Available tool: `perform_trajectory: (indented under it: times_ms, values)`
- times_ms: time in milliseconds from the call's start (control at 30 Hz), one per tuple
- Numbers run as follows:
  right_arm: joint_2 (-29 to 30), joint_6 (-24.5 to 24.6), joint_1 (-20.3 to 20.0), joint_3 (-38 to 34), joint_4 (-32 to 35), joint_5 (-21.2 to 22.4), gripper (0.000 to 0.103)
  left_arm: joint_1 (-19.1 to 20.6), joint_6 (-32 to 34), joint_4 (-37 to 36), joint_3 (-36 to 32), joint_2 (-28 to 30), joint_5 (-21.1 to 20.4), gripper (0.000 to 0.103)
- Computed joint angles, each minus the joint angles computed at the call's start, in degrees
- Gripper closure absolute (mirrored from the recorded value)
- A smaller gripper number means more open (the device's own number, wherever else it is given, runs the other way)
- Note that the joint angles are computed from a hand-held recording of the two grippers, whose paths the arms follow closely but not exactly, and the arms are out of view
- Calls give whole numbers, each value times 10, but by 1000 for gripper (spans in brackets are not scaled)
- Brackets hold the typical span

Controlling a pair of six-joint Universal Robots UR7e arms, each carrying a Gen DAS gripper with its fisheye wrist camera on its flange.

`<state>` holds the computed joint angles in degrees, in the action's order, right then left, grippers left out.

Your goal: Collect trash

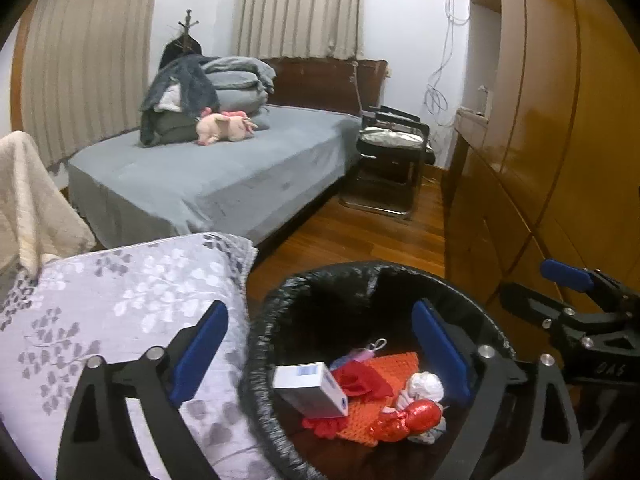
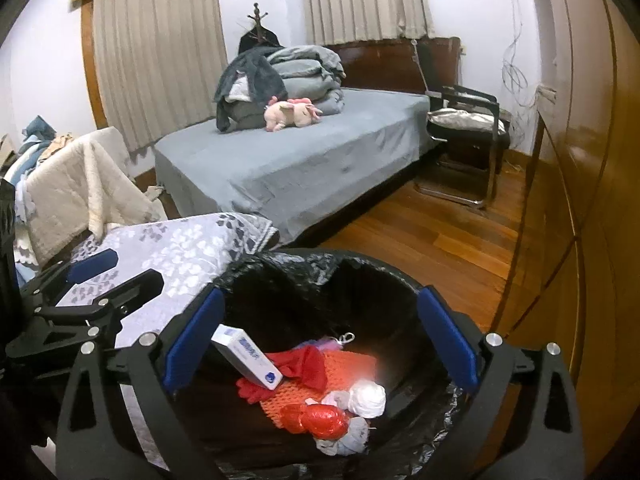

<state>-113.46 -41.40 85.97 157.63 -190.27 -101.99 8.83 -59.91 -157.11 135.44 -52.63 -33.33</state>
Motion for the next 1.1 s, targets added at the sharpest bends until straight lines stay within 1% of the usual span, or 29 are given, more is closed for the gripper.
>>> perform_trajectory:
  times_ms: [100,367,567,833,933,1100]
  values:
    - [-14,11,24,-3,25,-7,7,-16,-40,60,7,-30,9,6]
    - [-33,53,109,-14,75,-47,6,-64,-152,227,13,-104,21,6]
    - [-37,74,170,-21,95,-84,6,-98,-231,338,8,-151,24,6]
    - [-54,89,215,-19,115,-107,6,-132,-311,457,-8,-181,19,6]
    - [-59,95,227,-19,122,-113,6,-143,-334,490,-13,-185,16,6]
    - [-64,99,243,-17,128,-121,6,-155,-360,525,-19,-191,10,6]
